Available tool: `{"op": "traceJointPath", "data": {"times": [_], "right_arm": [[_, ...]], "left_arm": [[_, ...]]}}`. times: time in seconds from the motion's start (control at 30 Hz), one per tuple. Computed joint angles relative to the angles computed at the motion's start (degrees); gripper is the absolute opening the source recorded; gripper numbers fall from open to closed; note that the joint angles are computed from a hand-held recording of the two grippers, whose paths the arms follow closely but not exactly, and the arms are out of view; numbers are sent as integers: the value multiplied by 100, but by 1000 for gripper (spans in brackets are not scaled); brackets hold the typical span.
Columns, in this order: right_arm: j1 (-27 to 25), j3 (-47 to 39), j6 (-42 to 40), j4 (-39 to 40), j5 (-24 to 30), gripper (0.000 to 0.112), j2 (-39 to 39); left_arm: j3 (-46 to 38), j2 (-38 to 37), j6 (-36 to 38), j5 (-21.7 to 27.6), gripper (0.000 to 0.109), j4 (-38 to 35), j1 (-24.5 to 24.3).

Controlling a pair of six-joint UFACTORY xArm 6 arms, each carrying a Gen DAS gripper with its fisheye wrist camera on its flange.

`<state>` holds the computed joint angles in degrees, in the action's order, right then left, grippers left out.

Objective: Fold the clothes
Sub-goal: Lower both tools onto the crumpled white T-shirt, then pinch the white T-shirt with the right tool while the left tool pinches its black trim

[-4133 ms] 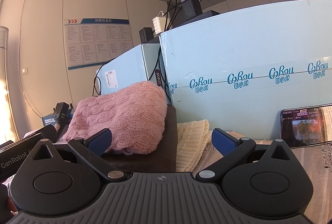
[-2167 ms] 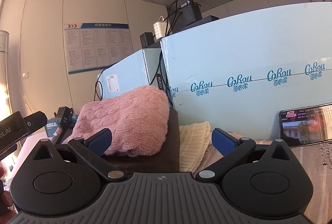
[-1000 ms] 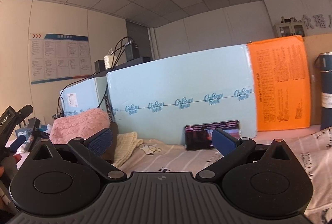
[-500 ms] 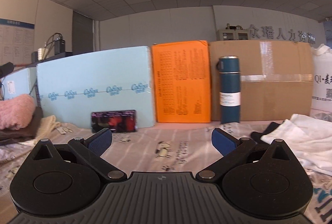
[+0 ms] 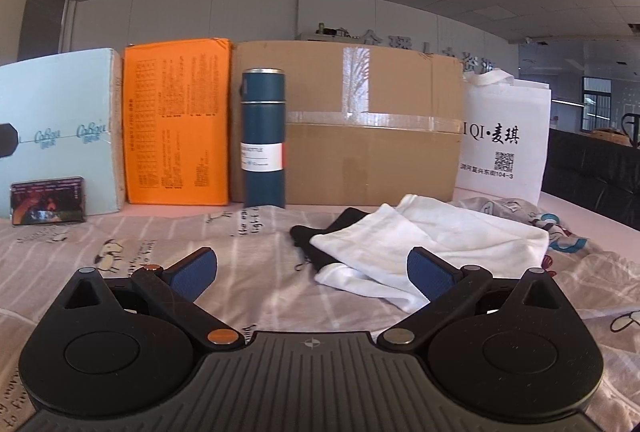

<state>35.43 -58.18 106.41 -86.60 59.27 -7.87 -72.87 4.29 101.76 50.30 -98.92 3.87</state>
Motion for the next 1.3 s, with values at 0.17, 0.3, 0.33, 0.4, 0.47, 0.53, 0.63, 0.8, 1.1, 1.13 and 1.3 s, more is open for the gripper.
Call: {"op": "traceJointPath", "data": {"times": [0.17,0.3,0.33,0.4,0.47,0.53,0.63,0.8,1.1,1.13,1.3], "right_arm": [[-385,-51,-463,232,-26,100,64],[-915,-475,-1163,557,-520,99,414],[-1018,-596,-1297,613,-647,96,520],[-1173,-804,-1414,669,-815,94,720],[-1270,-884,-1393,620,-952,93,852],[-1368,-896,-1435,721,-1100,86,907],[-1555,-864,-1474,1085,-1327,70,878],[-1903,-800,-1672,1673,-1677,64,852],[-2132,-581,-1326,1509,-1938,8,681],[-2118,-524,-1076,1340,-1856,8,612],[-2225,-62,381,668,-1808,7,111]], "left_arm": [[-587,564,-967,-217,97,604,-367],[-1133,1044,-2001,-568,87,1106,-650],[-1221,1122,-2123,-646,85,1175,-690],[-1347,1241,-2270,-795,85,1273,-752],[-1443,1331,-2294,-866,85,1318,-787],[-1577,1441,-2364,-897,85,1388,-833],[-1819,1640,-2599,-910,85,1565,-937],[-2293,2017,-3066,-748,85,1970,-1153],[-3056,2611,-3928,4,54,2585,-1463],[-3125,2666,-3979,123,51,2647,-1488],[-3554,2991,-4284,517,51,3083,-1725]]}}
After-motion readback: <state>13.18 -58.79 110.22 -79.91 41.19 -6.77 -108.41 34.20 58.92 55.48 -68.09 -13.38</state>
